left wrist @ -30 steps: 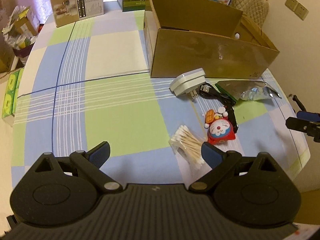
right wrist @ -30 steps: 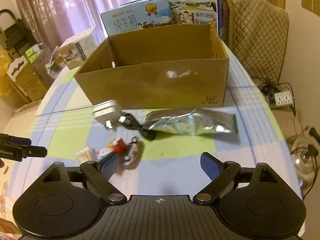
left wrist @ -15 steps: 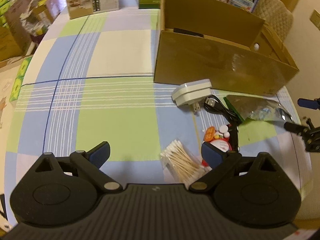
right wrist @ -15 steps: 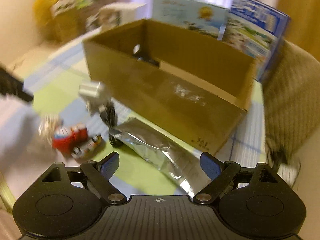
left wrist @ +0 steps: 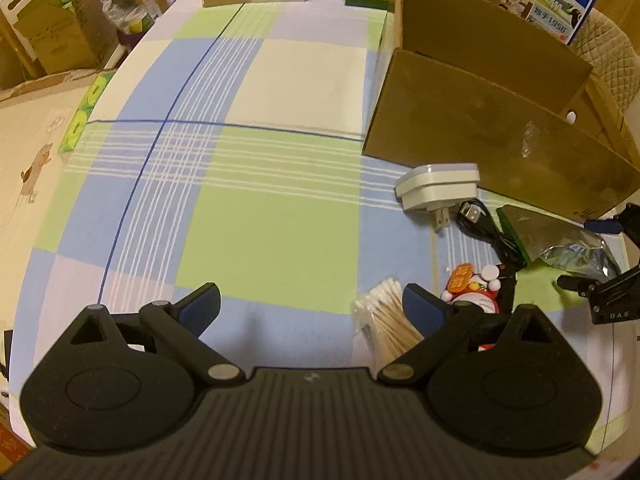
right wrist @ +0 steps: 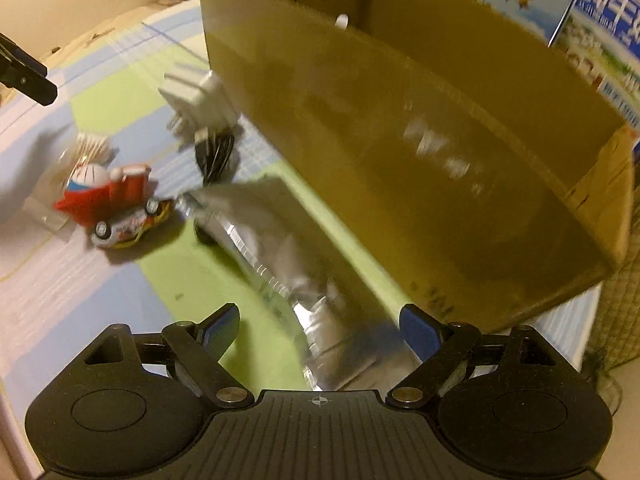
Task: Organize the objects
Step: 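Grasp the silver foil bag with the right gripper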
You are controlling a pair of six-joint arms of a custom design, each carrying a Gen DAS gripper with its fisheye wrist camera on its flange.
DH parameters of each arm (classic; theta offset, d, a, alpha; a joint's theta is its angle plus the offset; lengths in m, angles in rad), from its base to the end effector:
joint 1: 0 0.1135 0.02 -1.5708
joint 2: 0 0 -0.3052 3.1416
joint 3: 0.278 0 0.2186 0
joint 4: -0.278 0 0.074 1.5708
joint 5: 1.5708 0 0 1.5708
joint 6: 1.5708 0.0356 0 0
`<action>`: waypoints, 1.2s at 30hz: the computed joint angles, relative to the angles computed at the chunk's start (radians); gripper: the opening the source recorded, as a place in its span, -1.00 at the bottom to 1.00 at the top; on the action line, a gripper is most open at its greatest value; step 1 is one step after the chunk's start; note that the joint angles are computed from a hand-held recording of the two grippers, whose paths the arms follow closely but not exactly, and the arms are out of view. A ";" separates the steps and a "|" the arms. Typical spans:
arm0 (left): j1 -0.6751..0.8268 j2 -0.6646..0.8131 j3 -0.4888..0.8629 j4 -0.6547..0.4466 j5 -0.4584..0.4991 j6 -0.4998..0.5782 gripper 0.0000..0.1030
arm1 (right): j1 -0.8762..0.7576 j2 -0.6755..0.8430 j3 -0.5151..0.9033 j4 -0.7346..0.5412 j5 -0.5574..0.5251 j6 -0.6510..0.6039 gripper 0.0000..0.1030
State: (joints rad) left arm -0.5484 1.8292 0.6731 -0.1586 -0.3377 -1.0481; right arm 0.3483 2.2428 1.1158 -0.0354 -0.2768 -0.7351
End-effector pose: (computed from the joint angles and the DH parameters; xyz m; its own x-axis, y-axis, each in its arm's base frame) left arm 0.2322 -0.1280 0.1363 -0.7763 -0.4838 -0.4042 -0.5055 0.8608 -0.0595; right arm 0.3702 0.1448 0.0889 -0.3513 -0.8139 -0.4628 -0.8977 0.4331 -0.0803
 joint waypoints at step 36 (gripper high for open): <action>0.061 0.051 -0.002 0.161 0.060 0.239 0.87 | 0.131 -0.169 -0.297 0.161 0.190 0.594 -0.16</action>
State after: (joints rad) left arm -0.4878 1.8801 0.6713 0.0024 -0.2775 -0.8090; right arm 0.4792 2.0739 0.8191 0.1252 -0.0869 -0.1415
